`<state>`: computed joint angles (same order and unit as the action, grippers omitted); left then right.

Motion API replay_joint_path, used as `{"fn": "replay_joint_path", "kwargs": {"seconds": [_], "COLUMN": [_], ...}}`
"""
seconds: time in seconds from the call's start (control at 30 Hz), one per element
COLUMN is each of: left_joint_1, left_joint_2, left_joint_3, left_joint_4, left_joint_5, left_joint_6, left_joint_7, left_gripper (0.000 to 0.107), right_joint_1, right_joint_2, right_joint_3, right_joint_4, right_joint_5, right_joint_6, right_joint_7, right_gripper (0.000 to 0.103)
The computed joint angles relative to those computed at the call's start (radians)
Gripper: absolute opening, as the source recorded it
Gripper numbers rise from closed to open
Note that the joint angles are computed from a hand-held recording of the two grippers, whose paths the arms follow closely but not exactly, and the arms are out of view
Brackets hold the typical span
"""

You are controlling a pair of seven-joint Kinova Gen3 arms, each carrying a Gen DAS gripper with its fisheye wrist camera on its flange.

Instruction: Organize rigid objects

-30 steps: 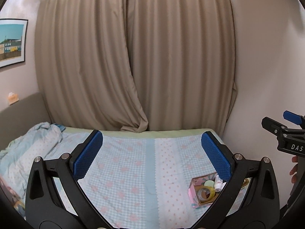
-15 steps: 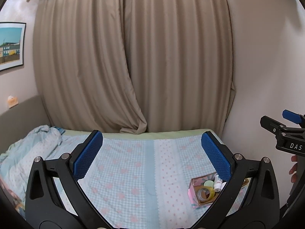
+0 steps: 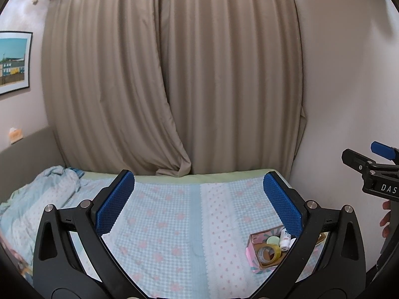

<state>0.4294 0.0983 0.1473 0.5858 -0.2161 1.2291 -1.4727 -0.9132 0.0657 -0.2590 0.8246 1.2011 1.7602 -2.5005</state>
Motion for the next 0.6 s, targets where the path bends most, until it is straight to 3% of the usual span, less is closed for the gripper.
{"fn": "replay_joint_path", "kwargs": {"seconds": [0.17, 0.47, 0.6], "left_joint_1": [0.012, -0.009, 0.01], "left_joint_2": [0.001, 0.008, 0.012], "left_joint_3": [0.002, -0.008, -0.01], "left_joint_4": [0.004, -0.008, -0.002], "left_joint_5": [-0.022, 0.026, -0.023], "left_joint_6": [-0.009, -0.012, -0.024], "left_joint_7": [-0.006, 0.0, 0.021], "left_gripper": [0.103, 0.103, 0.103], "right_joint_1": [-0.012, -0.026, -0.028], "right_joint_2": [0.007, 0.019, 0.023], "right_joint_3": [0.003, 0.02, 0.031], "right_joint_4": [-0.01, -0.028, -0.033], "right_joint_5": [0.014, 0.02, 0.017], "right_joint_6": [0.008, 0.012, 0.009], "right_joint_7": [0.001, 0.007, 0.008], "right_gripper": [0.103, 0.103, 0.103]}}
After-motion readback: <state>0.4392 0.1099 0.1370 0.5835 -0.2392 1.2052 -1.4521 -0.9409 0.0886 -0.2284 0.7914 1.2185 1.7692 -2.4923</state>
